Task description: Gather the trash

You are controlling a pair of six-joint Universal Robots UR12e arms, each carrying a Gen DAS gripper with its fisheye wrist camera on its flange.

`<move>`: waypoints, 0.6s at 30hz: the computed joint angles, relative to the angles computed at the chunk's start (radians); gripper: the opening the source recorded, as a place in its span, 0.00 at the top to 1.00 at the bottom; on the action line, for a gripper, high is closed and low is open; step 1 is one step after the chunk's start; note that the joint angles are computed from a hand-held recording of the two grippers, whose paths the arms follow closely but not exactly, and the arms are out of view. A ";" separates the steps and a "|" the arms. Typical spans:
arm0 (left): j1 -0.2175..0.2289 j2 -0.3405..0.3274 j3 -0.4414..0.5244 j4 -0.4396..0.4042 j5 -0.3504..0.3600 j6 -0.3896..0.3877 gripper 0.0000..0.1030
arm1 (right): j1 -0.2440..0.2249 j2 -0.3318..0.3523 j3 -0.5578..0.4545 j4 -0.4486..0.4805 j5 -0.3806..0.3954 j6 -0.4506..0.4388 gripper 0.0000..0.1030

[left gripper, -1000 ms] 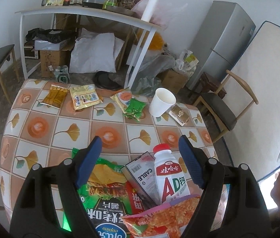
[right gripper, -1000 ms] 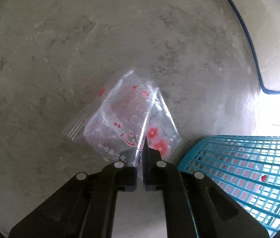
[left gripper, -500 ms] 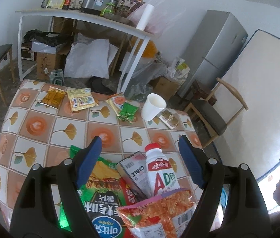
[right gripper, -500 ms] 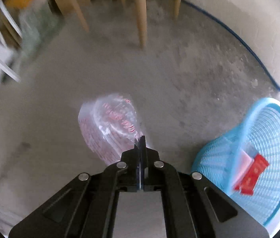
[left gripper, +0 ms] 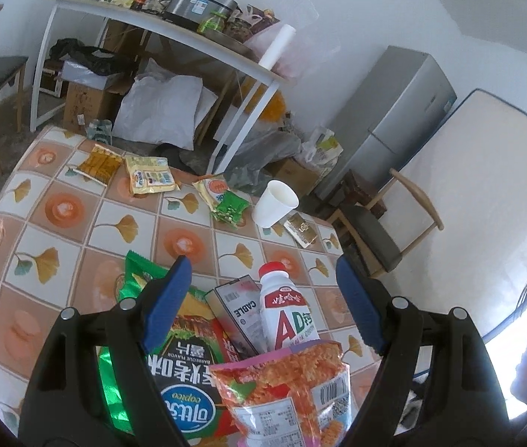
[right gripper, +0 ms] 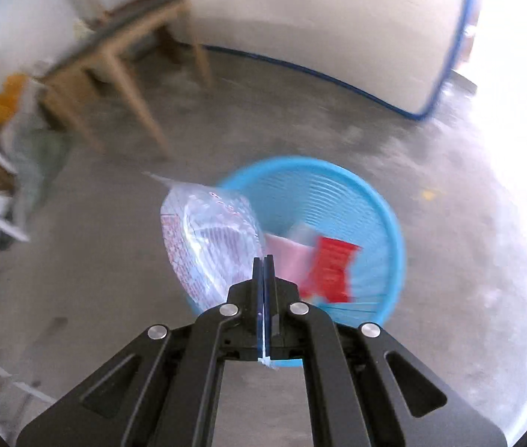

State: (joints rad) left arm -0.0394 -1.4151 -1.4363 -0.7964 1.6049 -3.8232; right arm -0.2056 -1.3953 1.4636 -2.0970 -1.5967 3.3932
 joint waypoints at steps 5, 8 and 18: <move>-0.002 0.033 -0.040 0.036 -0.001 -0.043 0.27 | -0.056 0.049 0.008 0.145 0.108 0.138 0.85; -0.010 0.052 -0.055 0.051 0.017 -0.050 0.27 | -0.048 0.047 0.018 0.138 0.069 0.163 0.61; -0.099 0.090 -0.078 0.090 0.153 -0.064 0.27 | -0.082 -0.054 0.064 0.070 0.252 0.152 0.61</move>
